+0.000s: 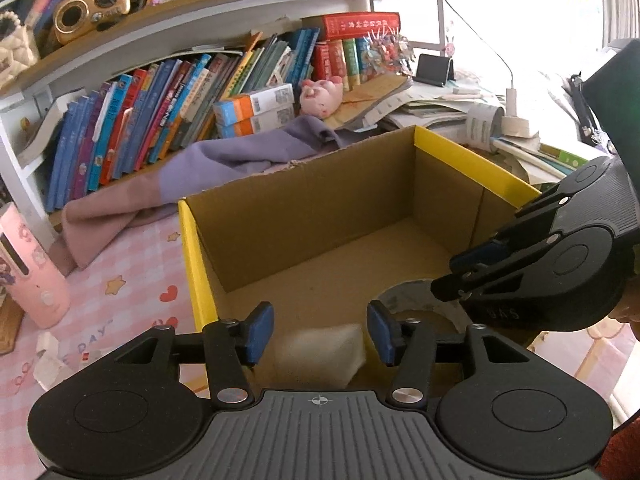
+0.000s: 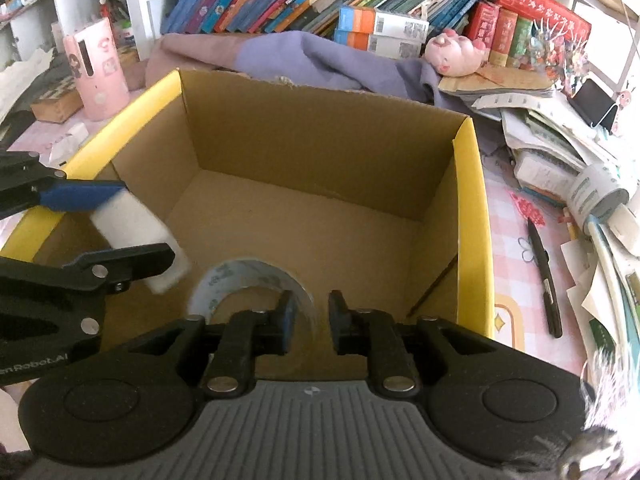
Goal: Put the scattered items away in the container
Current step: 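Lower both items into the yellow box and open both tools, then raise both open tools out of the yellow box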
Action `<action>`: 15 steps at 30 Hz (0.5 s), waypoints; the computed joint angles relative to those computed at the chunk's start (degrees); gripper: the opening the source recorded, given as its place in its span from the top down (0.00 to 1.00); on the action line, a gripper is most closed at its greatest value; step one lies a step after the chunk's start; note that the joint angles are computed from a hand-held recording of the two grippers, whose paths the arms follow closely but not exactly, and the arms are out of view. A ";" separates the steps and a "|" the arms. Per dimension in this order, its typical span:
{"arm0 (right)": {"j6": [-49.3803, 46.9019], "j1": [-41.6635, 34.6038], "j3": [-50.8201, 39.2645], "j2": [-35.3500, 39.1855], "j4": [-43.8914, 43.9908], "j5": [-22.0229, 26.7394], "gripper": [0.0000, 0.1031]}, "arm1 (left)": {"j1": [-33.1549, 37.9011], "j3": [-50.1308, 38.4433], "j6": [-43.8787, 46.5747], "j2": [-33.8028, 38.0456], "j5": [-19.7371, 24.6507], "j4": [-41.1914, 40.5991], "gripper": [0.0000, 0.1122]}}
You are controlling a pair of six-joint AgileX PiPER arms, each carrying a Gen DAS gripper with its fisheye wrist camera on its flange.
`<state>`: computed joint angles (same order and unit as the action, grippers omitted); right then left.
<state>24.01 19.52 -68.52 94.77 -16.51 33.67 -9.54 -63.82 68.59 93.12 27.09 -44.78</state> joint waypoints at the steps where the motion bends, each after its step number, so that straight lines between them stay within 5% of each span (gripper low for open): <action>1: -0.07 0.06 -0.03 0.01 -0.05 0.07 0.81 | 0.07 0.20 -0.06 -0.23 -0.08 -0.08 0.53; 12: -12.15 -1.59 0.75 -0.54 6.75 -0.05 0.79 | 0.21 2.14 -1.83 -2.13 0.55 0.23 0.49; 15: -13.22 -1.87 1.04 -1.10 8.96 -0.65 0.62 | 0.08 4.09 1.52 -3.38 -2.77 -2.90 0.34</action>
